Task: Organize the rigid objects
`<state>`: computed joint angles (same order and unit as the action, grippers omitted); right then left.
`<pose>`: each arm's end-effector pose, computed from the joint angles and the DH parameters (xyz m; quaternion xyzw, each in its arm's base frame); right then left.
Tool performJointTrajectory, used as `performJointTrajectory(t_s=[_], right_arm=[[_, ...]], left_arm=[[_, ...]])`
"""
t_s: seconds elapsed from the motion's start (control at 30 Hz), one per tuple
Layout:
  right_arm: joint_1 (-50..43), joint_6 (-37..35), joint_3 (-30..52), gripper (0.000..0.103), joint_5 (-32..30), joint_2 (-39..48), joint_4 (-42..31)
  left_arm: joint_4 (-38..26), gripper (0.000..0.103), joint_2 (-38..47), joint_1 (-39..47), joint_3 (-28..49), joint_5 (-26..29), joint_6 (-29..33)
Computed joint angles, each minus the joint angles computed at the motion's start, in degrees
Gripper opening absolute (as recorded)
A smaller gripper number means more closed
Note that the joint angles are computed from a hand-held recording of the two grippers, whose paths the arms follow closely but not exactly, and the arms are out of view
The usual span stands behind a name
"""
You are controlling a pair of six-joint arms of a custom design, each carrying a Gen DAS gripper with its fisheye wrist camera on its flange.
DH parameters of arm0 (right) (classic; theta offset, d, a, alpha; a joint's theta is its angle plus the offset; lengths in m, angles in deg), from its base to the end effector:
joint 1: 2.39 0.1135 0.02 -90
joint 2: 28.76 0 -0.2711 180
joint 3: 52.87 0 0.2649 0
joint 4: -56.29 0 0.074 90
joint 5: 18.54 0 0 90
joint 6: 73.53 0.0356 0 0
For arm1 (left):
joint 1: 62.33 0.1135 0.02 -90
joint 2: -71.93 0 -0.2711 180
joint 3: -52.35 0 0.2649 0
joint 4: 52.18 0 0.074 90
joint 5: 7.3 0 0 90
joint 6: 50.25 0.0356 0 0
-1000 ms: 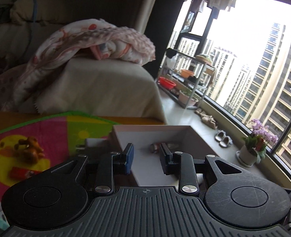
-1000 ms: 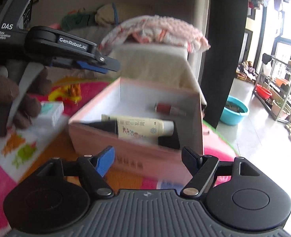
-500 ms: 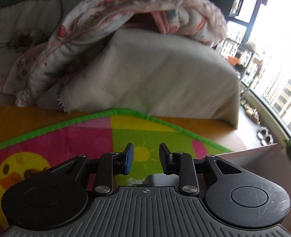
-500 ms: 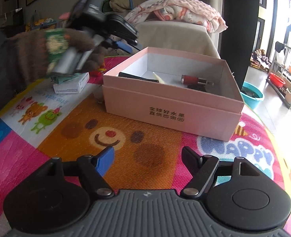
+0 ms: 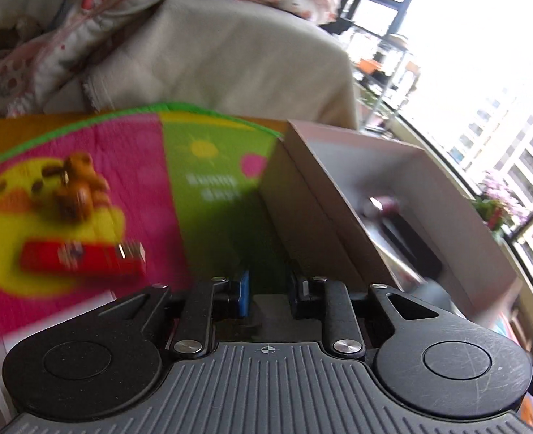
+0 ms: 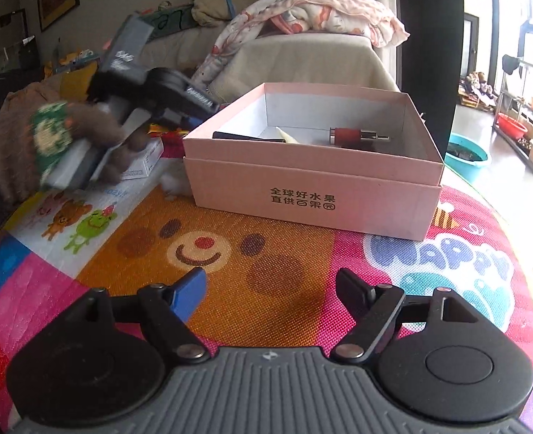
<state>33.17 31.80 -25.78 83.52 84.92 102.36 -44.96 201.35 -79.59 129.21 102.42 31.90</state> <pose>0.1893 0.1262 0.0266 -0.1153 0.8969 0.0927 0.4168 0.4059 -0.1387 0.0361 0.1396 0.9029 -0.2360 0.3309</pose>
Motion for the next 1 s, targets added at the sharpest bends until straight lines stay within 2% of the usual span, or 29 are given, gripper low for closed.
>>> performJointTrajectory(t_s=[0.07,0.17,0.27,0.33,0.43,0.5,0.57,0.63,0.73,0.97,1.0], right_arm=[[1.0,0.4,0.6,0.079,0.0,-0.6,-1.5],[2.3,1.7,1.9,0.079,-3.5,-1.8,-4.0],[4.0,3.2,4.8,0.086,-8.4,-2.5,-8.2],[6.2,3.9,7.6,0.088,-9.2,-1.8,-10.9],[10.2,4.1,12.0,0.090,-5.6,-0.2,-14.5],[11.7,4.5,14.7,0.091,-3.7,1.3,-16.1],[12.6,5.3,16.4,0.093,-2.3,2.2,-17.2],[12.9,5.5,16.8,0.093,-1.7,2.4,-17.5],[13.7,2.5,15.5,0.092,0.4,2.5,-16.7],[8.9,-1.4,4.9,0.092,3.4,-1.5,-9.9],[7.6,-1.2,3.7,0.092,4.1,-2.0,-9.5]], left_arm=[[4.7,0.023,-2.7,-0.6,-6.7,0.8,-0.4],[9.5,0.023,-7.0,-0.9,-16.1,3.0,-0.6],[8.4,0.023,-10.0,1.0,-21.2,10.5,0.3],[5.9,0.024,-12.1,2.2,-23.0,12.7,1.4],[10.5,0.024,-18.2,2.2,-29.5,6.6,2.7],[18.4,0.024,-22.6,2.7,-35.0,1.3,1.7],[26.3,0.024,-24.3,4.8,-38.1,-2.2,-2.2],[30.6,0.024,-23.7,7.6,-38.4,-5.1,-6.5],[30.8,0.024,-20.7,12.4,-35.7,-7.5,-11.1],[27.3,0.024,-13.5,17.9,-31.4,1.9,-14.0],[27.6,0.027,-13.0,17.6,-31.5,2.9,-14.2]])
